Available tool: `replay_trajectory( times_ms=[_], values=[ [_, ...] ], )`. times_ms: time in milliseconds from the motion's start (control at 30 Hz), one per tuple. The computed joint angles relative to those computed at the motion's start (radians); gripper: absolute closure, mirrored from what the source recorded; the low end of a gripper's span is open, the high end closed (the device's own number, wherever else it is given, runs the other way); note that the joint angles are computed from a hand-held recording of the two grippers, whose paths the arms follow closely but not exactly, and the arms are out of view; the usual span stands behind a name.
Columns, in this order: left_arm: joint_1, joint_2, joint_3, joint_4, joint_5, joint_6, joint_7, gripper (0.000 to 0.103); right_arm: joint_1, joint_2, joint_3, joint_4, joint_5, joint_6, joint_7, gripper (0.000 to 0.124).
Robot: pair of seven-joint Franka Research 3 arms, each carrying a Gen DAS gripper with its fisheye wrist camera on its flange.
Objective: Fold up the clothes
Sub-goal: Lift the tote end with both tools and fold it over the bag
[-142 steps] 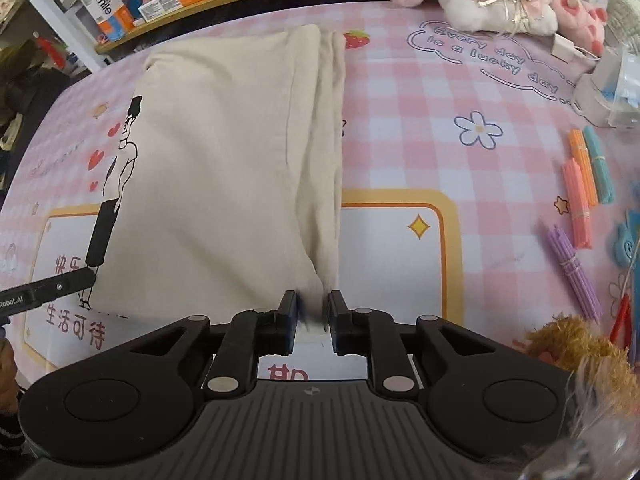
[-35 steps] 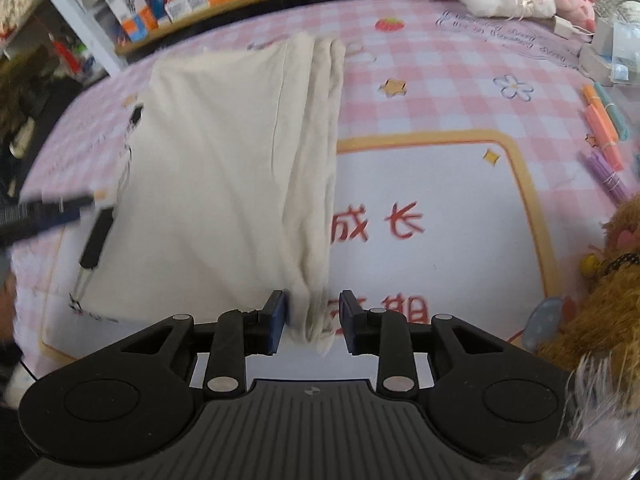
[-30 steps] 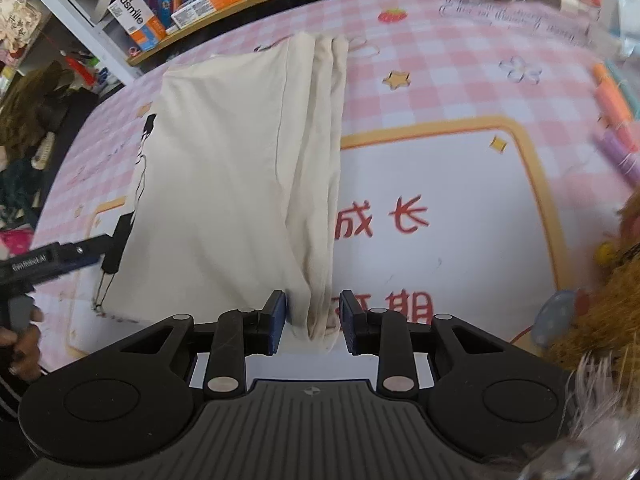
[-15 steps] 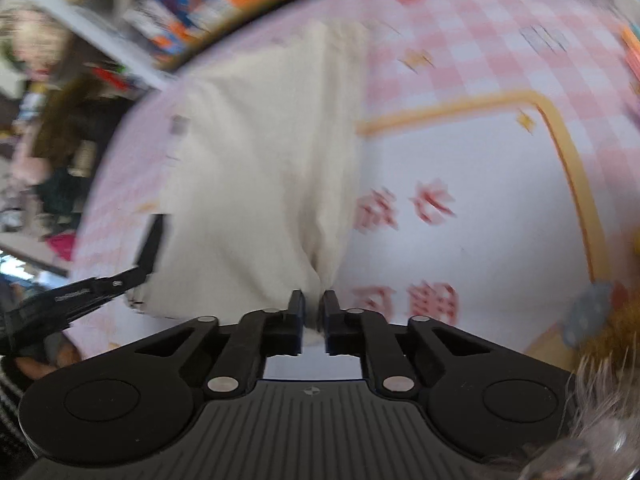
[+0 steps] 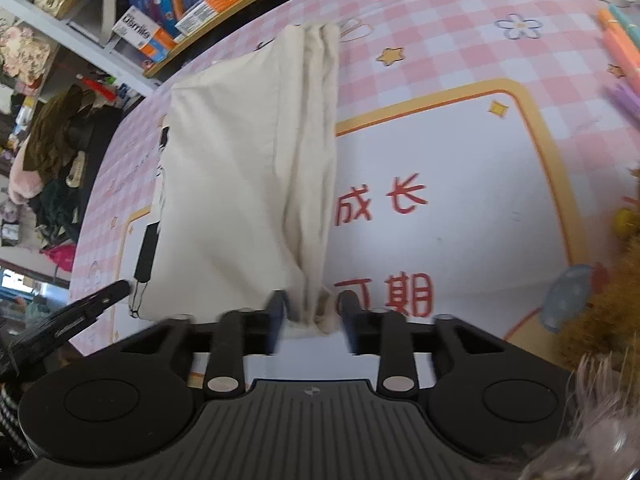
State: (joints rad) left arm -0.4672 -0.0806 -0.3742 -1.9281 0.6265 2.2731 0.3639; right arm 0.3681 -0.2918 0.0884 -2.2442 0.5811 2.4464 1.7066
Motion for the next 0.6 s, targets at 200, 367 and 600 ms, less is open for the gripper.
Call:
replay_trajectory(
  times_ms=[200, 367, 600],
  values=[
    [-0.014, -0.006, -0.011, -0.011, 0.104, 0.101, 0.149, 0.016, -0.005, 0.013, 0.006, 0.015, -0.018, -0.021, 0.04, 0.086],
    [-0.036, 0.049, -0.013, 0.021, 0.084, 0.129, 0.38, 0.016, 0.001, 0.05, 0.029, 0.047, -0.065, -0.027, 0.076, 0.086],
    [-0.067, 0.099, -0.009, 0.033, 0.095, 0.174, 0.584, 0.016, 0.014, 0.047, 0.006, 0.057, 0.015, -0.01, 0.125, 0.113]
  ],
)
